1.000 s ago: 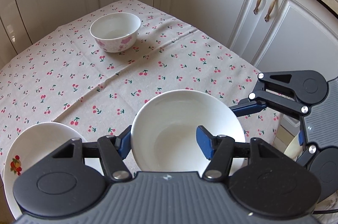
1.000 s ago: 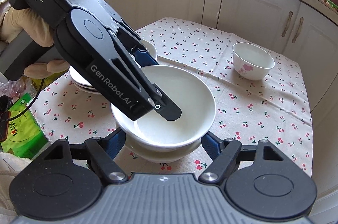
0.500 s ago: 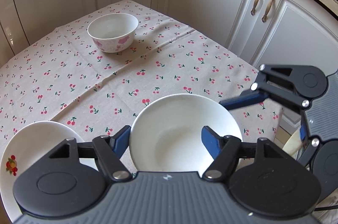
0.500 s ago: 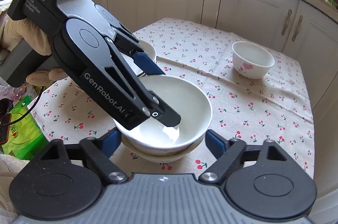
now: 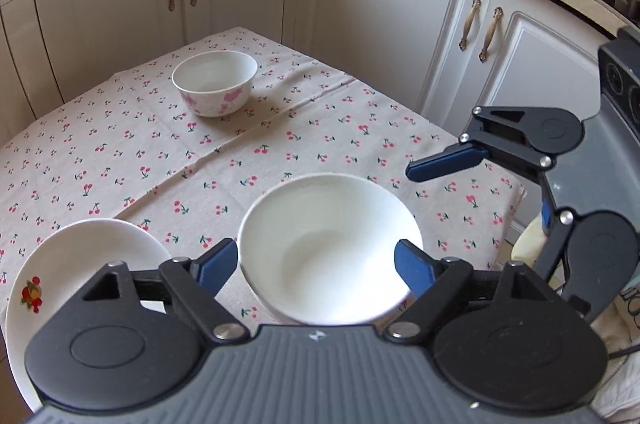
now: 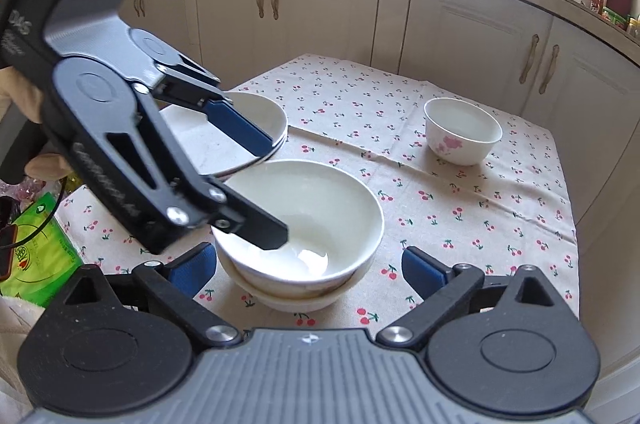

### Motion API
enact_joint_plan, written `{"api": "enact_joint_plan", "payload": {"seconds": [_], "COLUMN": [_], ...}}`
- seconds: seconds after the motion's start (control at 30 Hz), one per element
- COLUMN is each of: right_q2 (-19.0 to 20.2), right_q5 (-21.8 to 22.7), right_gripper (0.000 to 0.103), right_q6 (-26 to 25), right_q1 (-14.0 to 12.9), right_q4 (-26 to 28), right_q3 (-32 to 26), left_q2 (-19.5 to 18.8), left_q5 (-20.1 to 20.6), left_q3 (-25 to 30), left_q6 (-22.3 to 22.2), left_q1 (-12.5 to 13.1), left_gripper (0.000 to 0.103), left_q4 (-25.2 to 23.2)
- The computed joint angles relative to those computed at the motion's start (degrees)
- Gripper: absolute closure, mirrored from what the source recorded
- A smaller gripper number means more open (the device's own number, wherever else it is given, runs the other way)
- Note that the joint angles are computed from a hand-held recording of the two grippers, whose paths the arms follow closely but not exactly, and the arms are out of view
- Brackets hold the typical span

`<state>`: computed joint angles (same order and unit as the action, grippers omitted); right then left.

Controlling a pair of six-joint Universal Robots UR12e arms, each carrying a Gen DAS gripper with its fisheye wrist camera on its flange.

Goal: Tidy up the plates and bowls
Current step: 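Move the right tool toward the remaining white bowl on the cloth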

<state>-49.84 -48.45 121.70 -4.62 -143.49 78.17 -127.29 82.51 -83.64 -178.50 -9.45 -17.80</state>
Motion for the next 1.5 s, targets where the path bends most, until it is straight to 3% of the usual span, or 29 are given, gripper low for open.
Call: {"api": "enact_joint_plan", "payload": {"seconds": [0.47, 0.7, 0.93, 1.27, 1.5], "right_q2": [0.67, 4.42, 8.94, 15.98, 24.77], "right_q5": [-1.07, -1.84, -3.01, -6.17, -7.02], "right_gripper": [0.0, 0.0, 0.0, 0.001, 0.006], "right_q6": [7.21, 12.52, 14.92, 12.94, 13.22], "right_q1": [-1.6, -1.46, -0.51, 1.49, 2.67], "right_q4": [-5.65, -7.09, -4.62, 4.82, 21.18], "right_q3": [-0.36, -6.79, -15.43, -30.52, -48.95], "left_q2": [0.07, -2.58, -7.26, -14.24, -17.12], "left_q5": [0.17, 1.86, 4.68, 8.03, 8.95], "left_q3": [-0.44, 4.89, 12.34, 21.87, 26.07], "left_q6": [-0.65, 1.69, 5.09, 4.23, 4.52], "left_q1": [0.53, 1.17, 1.61, 1.93, 2.12], "left_gripper": [0.011, 0.011, 0.011, 0.011, 0.011], "left_q4": [3.4, 2.53, 2.45, -0.7, -4.06]}}
